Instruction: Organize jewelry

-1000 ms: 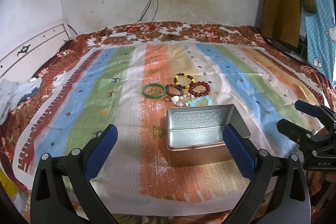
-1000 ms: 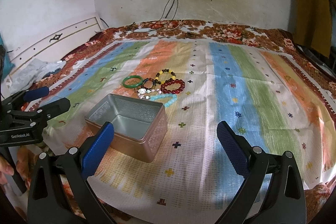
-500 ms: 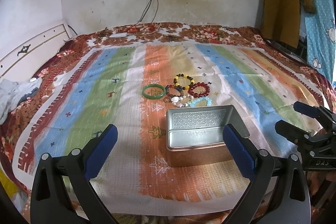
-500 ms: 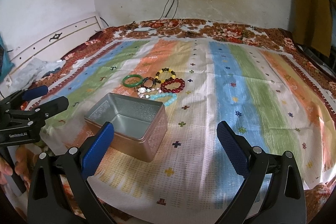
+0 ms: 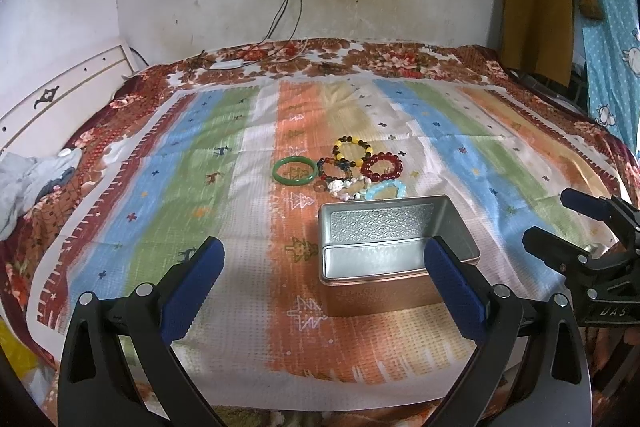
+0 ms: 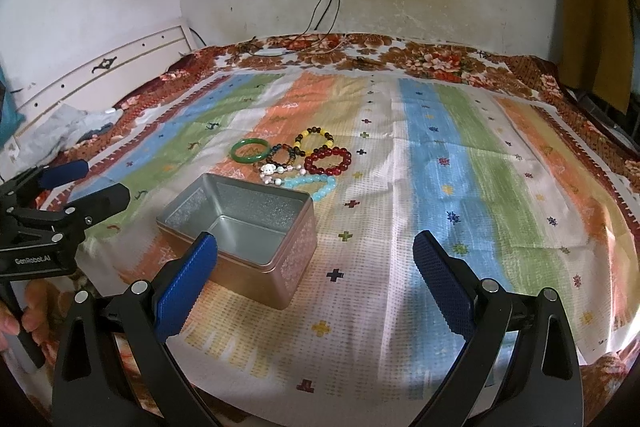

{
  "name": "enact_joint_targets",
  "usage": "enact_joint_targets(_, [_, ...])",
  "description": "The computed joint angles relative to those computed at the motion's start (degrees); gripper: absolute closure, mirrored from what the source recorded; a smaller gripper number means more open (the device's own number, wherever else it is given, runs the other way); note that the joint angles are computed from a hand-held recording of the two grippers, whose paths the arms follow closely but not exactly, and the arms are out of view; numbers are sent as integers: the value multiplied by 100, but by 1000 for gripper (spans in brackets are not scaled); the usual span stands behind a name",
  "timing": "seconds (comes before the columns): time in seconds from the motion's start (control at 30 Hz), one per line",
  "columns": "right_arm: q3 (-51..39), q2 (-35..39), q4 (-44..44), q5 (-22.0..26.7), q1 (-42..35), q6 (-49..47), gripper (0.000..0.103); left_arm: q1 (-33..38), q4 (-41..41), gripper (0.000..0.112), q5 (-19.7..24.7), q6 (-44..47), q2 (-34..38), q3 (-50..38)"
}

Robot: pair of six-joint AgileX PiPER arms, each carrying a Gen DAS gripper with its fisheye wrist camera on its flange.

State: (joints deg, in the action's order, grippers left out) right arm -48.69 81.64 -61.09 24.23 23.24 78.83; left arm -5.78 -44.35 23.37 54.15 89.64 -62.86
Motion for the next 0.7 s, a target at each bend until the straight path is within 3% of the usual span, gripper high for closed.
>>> enact_joint_targets(0.33, [-155, 143, 142, 8, 6, -150, 4, 138, -456, 15, 29, 562, 74, 58])
enact_joint_targets(0.57, [-416, 295, 573, -136, -139, -624, 4, 178, -186, 15, 168, 213, 202, -155])
enact_joint_targets(0.7, [-558, 392, 813, -210, -225, -900, 4, 21, 534, 15, 278, -641, 366, -476])
